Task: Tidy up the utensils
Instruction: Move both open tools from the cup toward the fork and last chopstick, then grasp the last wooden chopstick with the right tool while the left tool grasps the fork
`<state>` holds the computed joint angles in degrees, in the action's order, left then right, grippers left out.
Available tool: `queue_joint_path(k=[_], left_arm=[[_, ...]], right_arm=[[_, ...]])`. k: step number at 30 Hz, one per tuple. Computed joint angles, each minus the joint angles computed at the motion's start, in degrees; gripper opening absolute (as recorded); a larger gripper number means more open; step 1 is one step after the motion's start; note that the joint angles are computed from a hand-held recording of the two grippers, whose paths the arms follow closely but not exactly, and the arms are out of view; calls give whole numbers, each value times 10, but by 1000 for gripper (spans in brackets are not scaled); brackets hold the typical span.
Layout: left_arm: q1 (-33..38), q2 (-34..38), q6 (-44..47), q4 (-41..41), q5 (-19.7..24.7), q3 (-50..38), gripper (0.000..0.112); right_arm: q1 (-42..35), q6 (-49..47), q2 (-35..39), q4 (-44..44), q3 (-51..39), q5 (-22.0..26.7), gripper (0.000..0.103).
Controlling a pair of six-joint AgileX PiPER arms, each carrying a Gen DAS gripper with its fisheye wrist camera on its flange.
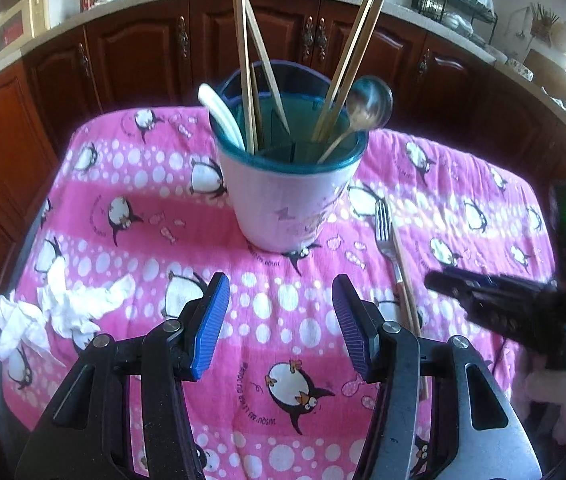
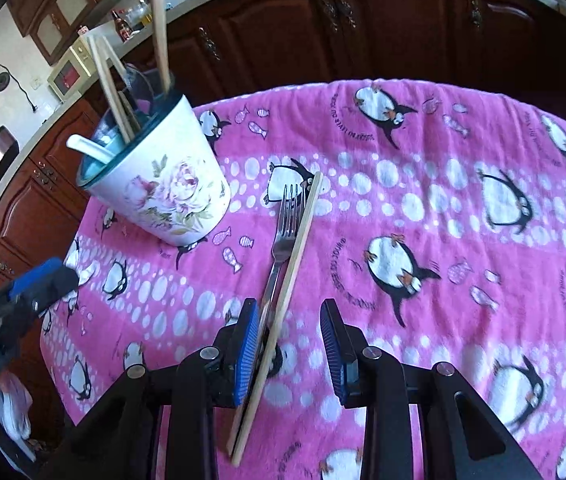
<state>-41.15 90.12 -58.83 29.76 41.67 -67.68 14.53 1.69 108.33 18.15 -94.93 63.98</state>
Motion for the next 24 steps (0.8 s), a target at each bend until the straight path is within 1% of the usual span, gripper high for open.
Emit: queue_joint_path(k=[2, 4, 5, 8, 9, 11, 13, 16, 20, 22, 24], left_arm=[[3, 2, 8, -12, -5, 3, 53], [5, 5, 15, -22, -11, 7, 53], [6, 7, 17, -23, -10, 6, 53], [10, 15, 27, -36, -12, 0, 53], [12, 17, 31, -41, -14, -3, 53], [13, 25, 46, -56, -20, -13, 53], [12, 36, 62, -74, -26, -25, 53], [10, 61, 92, -110, -37, -49, 53], [8, 124, 147, -184, -43, -112, 53], [5, 165, 163, -209, -30, -157, 53], [4, 198, 171, -219, -16, -194, 53]], right_arm=[[4, 7, 26, -4, -22, 5, 30], [6, 9, 57, -1, -47, 17, 21], [6, 10, 67, 0, -54, 20, 20], [-1, 1, 77, 33, -52, 7, 13], [-5, 4, 77, 38, -51, 6, 7], [-21, -10, 67, 62, -39, 10, 7], [-34, -27, 48, 68, -14, 9, 7], [-77, -53, -9, 104, 55, 2, 6], [-109, -52, -57, 59, 102, 23, 6], [-125, -64, -64, 57, 111, 40, 6], [-136, -73, -69, 50, 118, 43, 7]])
